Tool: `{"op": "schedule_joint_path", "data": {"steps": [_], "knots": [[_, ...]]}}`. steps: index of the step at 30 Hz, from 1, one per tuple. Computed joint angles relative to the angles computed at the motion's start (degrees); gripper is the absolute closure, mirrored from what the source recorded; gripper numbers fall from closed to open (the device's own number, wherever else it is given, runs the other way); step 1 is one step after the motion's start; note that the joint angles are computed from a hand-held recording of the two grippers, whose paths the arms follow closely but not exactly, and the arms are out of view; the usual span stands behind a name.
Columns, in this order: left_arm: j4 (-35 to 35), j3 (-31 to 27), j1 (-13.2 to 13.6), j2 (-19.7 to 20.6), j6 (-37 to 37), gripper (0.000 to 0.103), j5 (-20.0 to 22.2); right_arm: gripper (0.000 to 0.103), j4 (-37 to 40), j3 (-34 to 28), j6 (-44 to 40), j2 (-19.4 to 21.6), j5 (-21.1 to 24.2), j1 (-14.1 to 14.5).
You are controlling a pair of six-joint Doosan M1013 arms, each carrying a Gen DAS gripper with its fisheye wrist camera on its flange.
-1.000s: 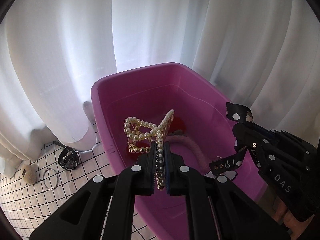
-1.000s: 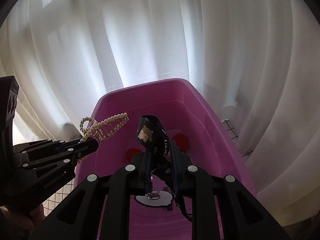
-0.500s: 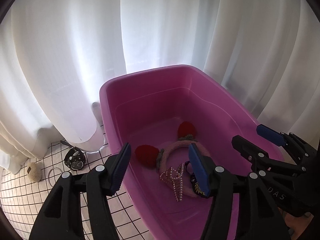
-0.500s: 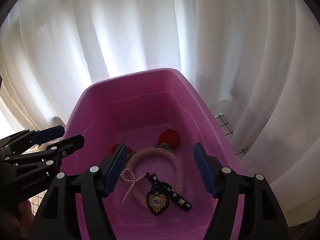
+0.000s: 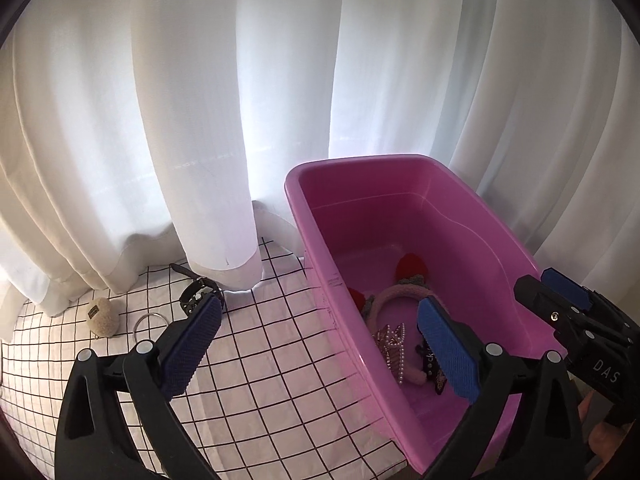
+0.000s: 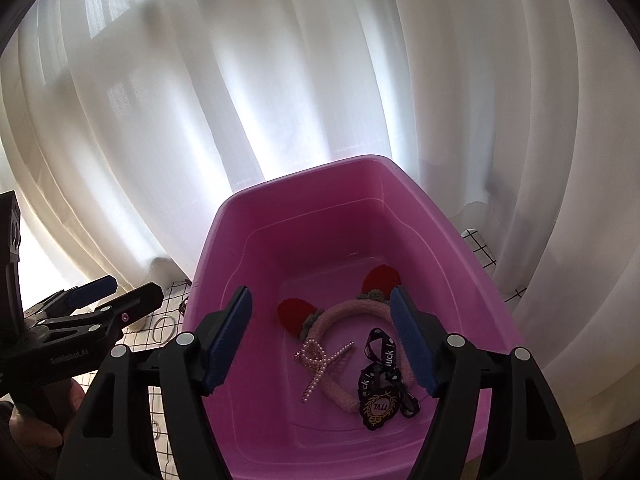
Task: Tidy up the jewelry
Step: 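Move the left tool toward the beige pouch while the right tool approaches the black watch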
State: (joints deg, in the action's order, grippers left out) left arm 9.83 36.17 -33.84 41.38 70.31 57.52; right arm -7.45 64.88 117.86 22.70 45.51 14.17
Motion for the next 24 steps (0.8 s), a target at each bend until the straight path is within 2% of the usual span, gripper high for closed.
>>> {"op": "schedule_joint_path", "data": {"steps": [7,13,19,24], "knots": [[3.8,10.8,2.0,-5.9,-3.6,0.006,-3.6,0.034,5.0,-4.2,-6.5,2.2,0.5,2.4],[6.2,18.4,5.2,-10.1,-7.0,0.006,-4.9,0.032,10.0,-9.0,-12.0,5.1,1.0,4.6],[8.6,22.7,9.7,-11.9,-13.9,0.006,-3.0,0.031,13.9,-14.0,-16.1,8.7,3.2,6.4],[8.3,23.7,13.1,-11.8,-17.5,0.006,-2.1,0.03,15.8,-19.8,-17.2,13.2,7.5,7.6]]}}
